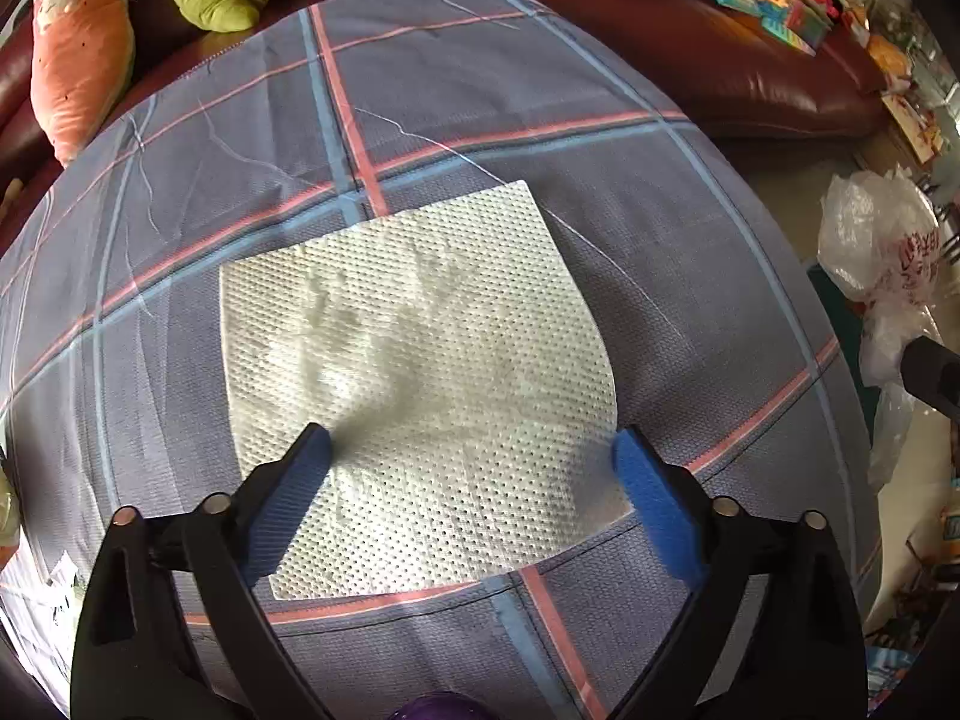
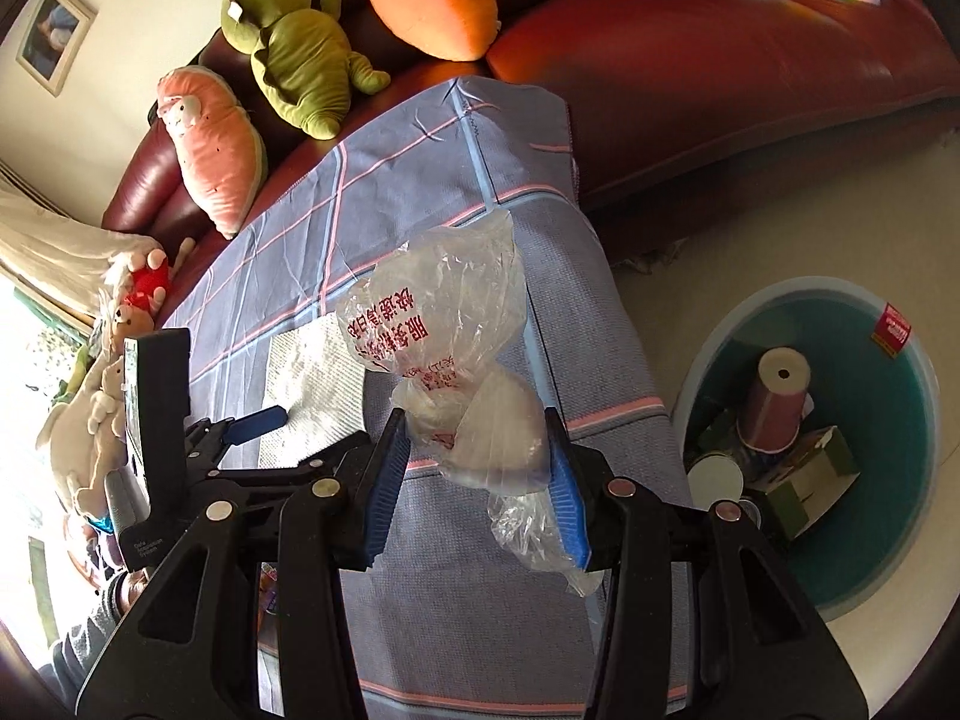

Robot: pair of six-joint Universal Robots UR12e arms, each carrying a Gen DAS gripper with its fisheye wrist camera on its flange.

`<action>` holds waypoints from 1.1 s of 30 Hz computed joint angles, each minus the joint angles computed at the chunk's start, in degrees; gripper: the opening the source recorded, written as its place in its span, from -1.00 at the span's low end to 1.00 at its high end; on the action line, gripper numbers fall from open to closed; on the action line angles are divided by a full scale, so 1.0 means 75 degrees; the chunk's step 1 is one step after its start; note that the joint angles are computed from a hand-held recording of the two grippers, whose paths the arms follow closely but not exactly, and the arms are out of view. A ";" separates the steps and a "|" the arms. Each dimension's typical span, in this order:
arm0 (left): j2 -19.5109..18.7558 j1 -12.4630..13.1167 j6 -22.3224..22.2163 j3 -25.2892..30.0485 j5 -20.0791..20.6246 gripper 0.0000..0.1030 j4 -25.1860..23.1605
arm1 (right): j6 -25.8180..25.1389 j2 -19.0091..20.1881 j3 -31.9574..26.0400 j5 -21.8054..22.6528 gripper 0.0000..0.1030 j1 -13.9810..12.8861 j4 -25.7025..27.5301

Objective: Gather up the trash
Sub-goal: 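Pinch the white paper tissue with the left tool and lift it, then carry the tissue with left tool while right tool carries the bag to the bin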

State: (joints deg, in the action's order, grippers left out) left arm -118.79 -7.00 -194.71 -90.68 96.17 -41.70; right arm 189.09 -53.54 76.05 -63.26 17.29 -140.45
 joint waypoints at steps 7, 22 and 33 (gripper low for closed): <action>0.0242 0.0217 -0.0336 -0.0270 0.0031 -0.66 0.0238 | 0.0014 0.0012 0.0013 0.0101 -0.18 0.0002 0.0029; 0.1324 0.0358 -0.0593 -0.1294 -0.0783 -0.94 0.1481 | 0.0345 -0.0355 0.0456 0.0145 -0.18 0.0086 -0.0380; 0.1535 -0.0232 -0.0275 -0.1249 -0.1785 -0.94 0.2008 | 0.1131 -0.1518 0.1964 -0.0580 -0.18 -0.0504 -0.2039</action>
